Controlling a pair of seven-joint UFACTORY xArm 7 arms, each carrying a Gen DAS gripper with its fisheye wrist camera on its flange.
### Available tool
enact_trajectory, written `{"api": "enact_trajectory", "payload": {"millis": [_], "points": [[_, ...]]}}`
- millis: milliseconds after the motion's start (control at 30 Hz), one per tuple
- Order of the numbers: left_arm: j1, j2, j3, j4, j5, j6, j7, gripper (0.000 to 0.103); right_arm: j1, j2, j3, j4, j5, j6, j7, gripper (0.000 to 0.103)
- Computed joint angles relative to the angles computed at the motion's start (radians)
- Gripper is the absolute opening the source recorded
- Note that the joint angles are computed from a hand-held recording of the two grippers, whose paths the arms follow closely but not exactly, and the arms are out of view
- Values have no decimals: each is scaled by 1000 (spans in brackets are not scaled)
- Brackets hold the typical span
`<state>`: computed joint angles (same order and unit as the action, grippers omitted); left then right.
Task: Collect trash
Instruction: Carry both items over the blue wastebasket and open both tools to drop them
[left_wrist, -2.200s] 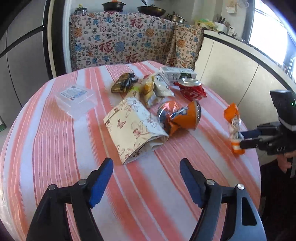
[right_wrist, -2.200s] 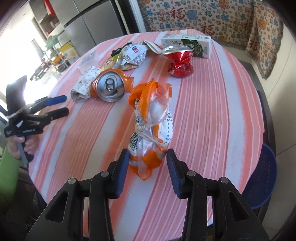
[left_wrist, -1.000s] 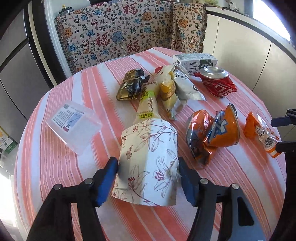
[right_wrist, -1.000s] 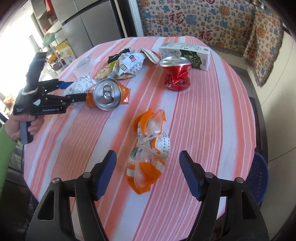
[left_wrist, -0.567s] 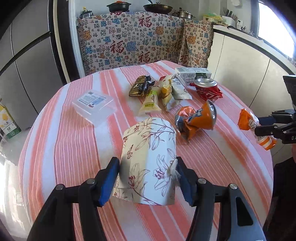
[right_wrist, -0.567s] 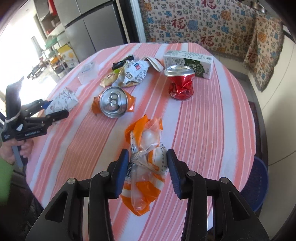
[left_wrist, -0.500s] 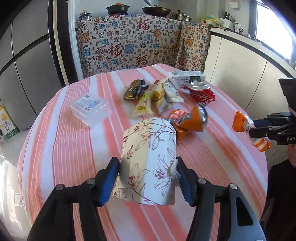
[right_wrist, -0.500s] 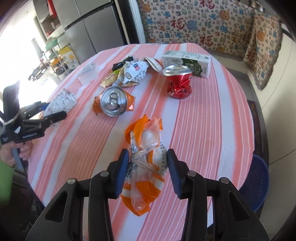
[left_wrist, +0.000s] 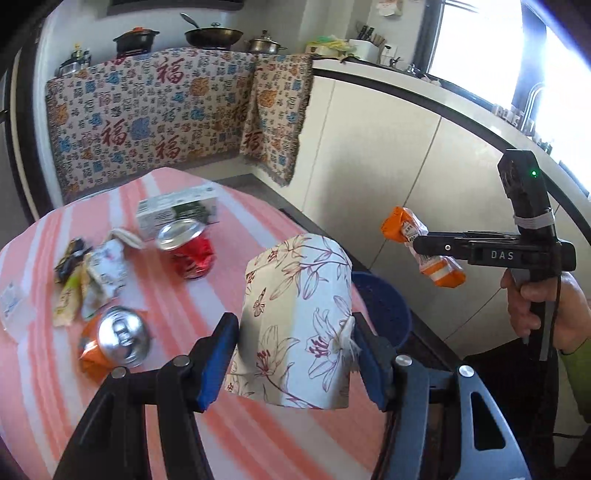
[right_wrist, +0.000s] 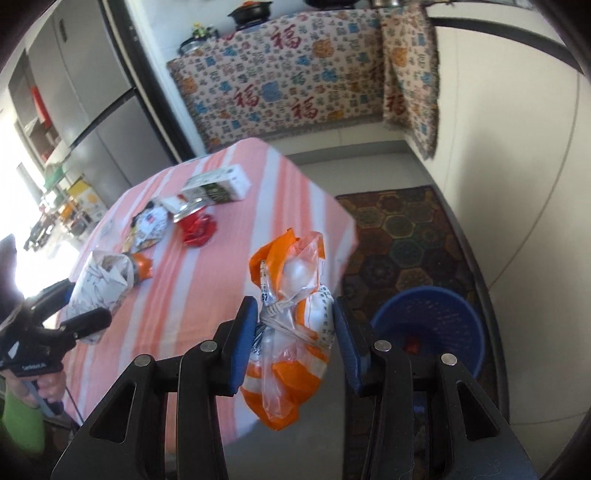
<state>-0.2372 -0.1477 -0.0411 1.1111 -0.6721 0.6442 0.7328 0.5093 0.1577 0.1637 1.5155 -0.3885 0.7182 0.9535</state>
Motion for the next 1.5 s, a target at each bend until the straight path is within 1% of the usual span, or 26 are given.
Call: {"api": "enact_trajectory", "payload": {"millis": [100, 200, 300, 433, 467, 533, 667, 767, 833, 967, 1100, 1133, 1200, 1233, 1267, 1300, 1400, 1500], "points": [[-43, 74, -56, 47, 10, -38, -41, 62, -40, -74, -19, -97, -1, -8, 9, 43], [-78, 160, -104, 106, 35, -71, -88, 62, -85, -117, -21, -163, -5, -22, 12, 43], [-115, 268, -151, 198, 103, -96, -167, 62, -127, -143, -22, -218, -4, -40, 12, 43], [-150, 403, -187, 311, 193, -110, -275, 63, -178, -160, -27, -285, 22, -87, -7, 43], [-154, 421, -196, 320, 206, -115, -294, 63, -188, -161, -28, -299, 25, -101, -8, 43], [-168, 474, -203, 362, 247, -120, -343, 63, -204, -166, -29, -328, 24, -125, -2, 43], [-184, 563, -216, 439, 308, -116, -408, 63, -233, -173, -34, -394, 13, -196, 36, 43], [-201, 617, -217, 489, 358, -111, -448, 63, -248, -167, -38, -422, 54, -230, 26, 43], [-209, 647, -219, 515, 383, -106, -465, 63, -256, -166, -41, -429, 75, -238, 13, 43], [-230, 702, -216, 564, 431, -96, -492, 63, -269, -178, -43, -451, 84, -252, 16, 44], [-255, 730, -208, 577, 482, -96, -514, 64, -282, -176, -47, -465, 107, -271, 13, 44], [-258, 737, -208, 581, 491, -96, -516, 66, -284, -180, -48, -472, 109, -275, 16, 44], [-269, 767, -202, 610, 510, -84, -531, 69, -289, -179, -49, -479, 106, -287, 28, 49], [-271, 790, -200, 639, 514, -61, -539, 75, -292, -178, -50, -483, 110, -299, 34, 52], [-273, 808, -198, 661, 518, -44, -549, 76, -294, -180, -50, -486, 105, -301, 47, 61], [-278, 828, -193, 685, 522, -32, -562, 76, -296, -185, -49, -490, 88, -299, 67, 63], [-285, 852, -184, 719, 530, -22, -599, 76, -305, -206, -44, -498, 29, -301, 119, 63], [-264, 822, -205, 675, 511, -66, -587, 76, -317, -229, -31, -496, -57, -295, 182, 63]]}}
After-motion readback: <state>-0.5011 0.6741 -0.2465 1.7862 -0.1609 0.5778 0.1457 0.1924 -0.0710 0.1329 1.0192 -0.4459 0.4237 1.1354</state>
